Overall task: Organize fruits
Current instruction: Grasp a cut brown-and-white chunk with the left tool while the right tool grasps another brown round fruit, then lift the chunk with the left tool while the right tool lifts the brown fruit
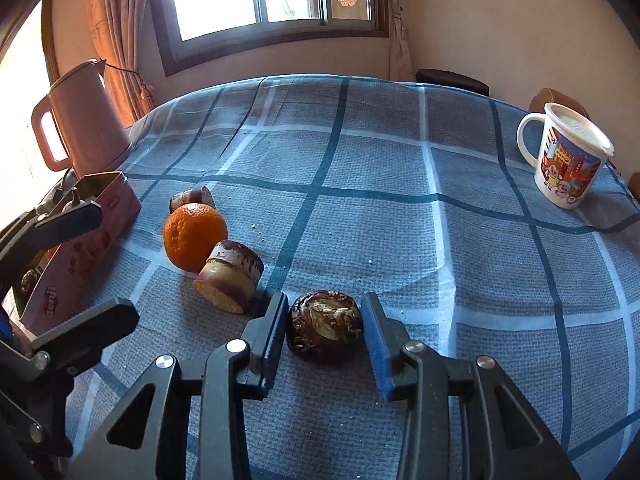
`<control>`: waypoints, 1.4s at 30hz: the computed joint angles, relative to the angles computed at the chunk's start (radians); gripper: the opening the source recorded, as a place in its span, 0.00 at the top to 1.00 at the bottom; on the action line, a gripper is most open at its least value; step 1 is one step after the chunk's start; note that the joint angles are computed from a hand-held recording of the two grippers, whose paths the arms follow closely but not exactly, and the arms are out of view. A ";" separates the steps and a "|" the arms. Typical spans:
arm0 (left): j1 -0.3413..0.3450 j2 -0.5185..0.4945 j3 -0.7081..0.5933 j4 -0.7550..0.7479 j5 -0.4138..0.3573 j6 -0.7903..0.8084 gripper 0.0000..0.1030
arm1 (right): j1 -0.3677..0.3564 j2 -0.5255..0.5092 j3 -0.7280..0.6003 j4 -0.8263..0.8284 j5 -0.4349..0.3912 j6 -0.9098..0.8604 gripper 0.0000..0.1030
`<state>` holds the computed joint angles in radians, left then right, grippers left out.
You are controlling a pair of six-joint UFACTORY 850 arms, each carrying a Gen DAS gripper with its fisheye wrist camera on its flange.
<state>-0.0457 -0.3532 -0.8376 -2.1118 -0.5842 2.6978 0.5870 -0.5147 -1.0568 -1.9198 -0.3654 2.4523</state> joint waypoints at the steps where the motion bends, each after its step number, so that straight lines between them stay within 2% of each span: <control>1: -0.008 -0.006 -0.009 0.023 0.010 -0.022 0.30 | 0.001 0.004 0.005 0.017 -0.011 -0.012 0.62; 2: -0.015 -0.014 -0.018 0.051 0.018 -0.047 0.38 | 0.003 0.009 0.012 0.035 -0.027 -0.025 0.62; 5: -0.044 -0.039 -0.050 0.134 0.051 -0.131 0.45 | -0.002 0.026 0.037 0.028 -0.052 0.003 0.62; 9: -0.086 -0.066 -0.075 0.115 0.110 -0.121 0.46 | -0.015 0.044 0.063 -0.052 -0.042 0.088 0.61; 12: -0.112 -0.080 -0.095 0.094 0.151 -0.119 0.51 | -0.018 0.043 0.061 -0.049 -0.040 0.092 0.61; 16: -0.123 -0.097 -0.118 0.081 0.177 -0.113 0.51 | -0.035 0.055 0.081 -0.155 -0.019 0.222 0.61; 21: -0.136 -0.135 -0.171 0.213 0.230 -0.281 0.54 | -0.033 0.055 0.082 -0.136 -0.027 0.215 0.61; 22: -0.135 -0.135 -0.172 0.206 0.227 -0.279 0.62 | -0.033 0.056 0.081 -0.129 -0.028 0.209 0.61; 23: -0.132 -0.132 -0.169 0.189 0.219 -0.263 0.65 | -0.032 0.055 0.081 -0.128 -0.028 0.205 0.61; 38: -0.095 -0.088 -0.109 0.173 0.109 -0.228 0.66 | -0.009 0.054 0.074 -0.038 -0.079 0.104 0.61; 42: -0.081 -0.097 -0.122 0.245 0.091 -0.311 0.66 | -0.003 0.057 0.077 -0.027 -0.098 0.095 0.61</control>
<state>-0.1271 -0.4504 -0.9591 -1.8673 -0.4932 2.3870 0.5836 -0.4581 -0.9803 -1.9470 -0.4635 2.5475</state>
